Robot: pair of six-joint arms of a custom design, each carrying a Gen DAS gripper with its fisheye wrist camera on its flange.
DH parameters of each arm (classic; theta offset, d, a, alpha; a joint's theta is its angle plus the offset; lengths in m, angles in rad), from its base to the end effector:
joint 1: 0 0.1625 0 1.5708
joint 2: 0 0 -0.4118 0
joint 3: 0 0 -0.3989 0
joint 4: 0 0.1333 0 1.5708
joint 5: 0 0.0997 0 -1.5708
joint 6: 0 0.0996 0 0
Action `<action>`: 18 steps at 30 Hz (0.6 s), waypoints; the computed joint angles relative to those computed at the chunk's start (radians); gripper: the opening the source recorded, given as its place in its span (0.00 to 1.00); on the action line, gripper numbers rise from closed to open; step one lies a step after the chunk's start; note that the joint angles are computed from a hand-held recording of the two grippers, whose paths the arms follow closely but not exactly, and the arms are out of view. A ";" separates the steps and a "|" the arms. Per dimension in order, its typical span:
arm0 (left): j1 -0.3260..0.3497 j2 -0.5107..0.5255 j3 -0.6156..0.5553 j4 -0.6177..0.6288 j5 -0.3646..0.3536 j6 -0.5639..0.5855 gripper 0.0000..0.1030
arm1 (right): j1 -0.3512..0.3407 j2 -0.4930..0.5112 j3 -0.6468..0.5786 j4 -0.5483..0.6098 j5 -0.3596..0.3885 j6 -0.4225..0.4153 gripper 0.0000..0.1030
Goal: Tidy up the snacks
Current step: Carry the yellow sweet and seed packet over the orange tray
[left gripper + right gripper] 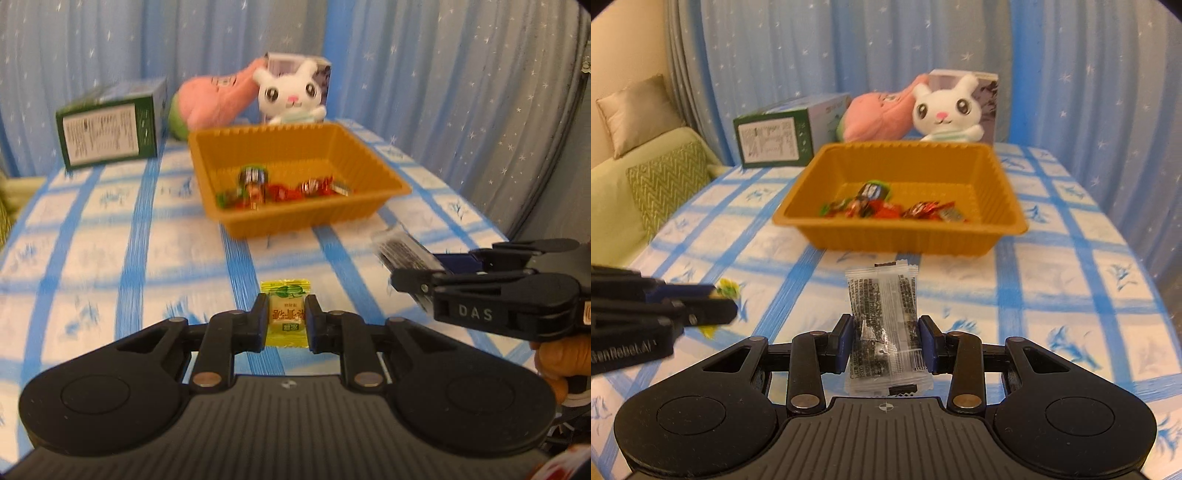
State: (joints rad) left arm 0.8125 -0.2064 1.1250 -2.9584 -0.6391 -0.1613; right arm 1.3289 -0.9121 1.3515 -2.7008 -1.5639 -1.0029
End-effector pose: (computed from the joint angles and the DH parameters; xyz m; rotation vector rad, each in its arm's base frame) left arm -0.3685 -0.6991 -0.0781 0.4137 2.2869 -1.0088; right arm -0.0504 -0.7635 0.3052 0.9827 -2.4480 0.7762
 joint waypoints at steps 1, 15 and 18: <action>0.000 0.003 -0.014 0.003 0.000 0.008 0.17 | 0.001 0.000 -0.007 0.004 0.000 0.005 0.37; 0.023 0.075 -0.213 0.050 -0.035 0.076 0.17 | 0.017 0.041 -0.140 0.053 0.039 0.065 0.37; 0.031 0.092 -0.251 0.056 -0.049 0.085 0.17 | 0.021 0.058 -0.172 0.060 0.042 0.082 0.37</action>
State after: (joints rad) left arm 0.8436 -0.1145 0.8744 -2.9025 -0.6881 -0.0761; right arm 1.3497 -0.8539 1.1799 -2.6408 -1.5216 -0.9204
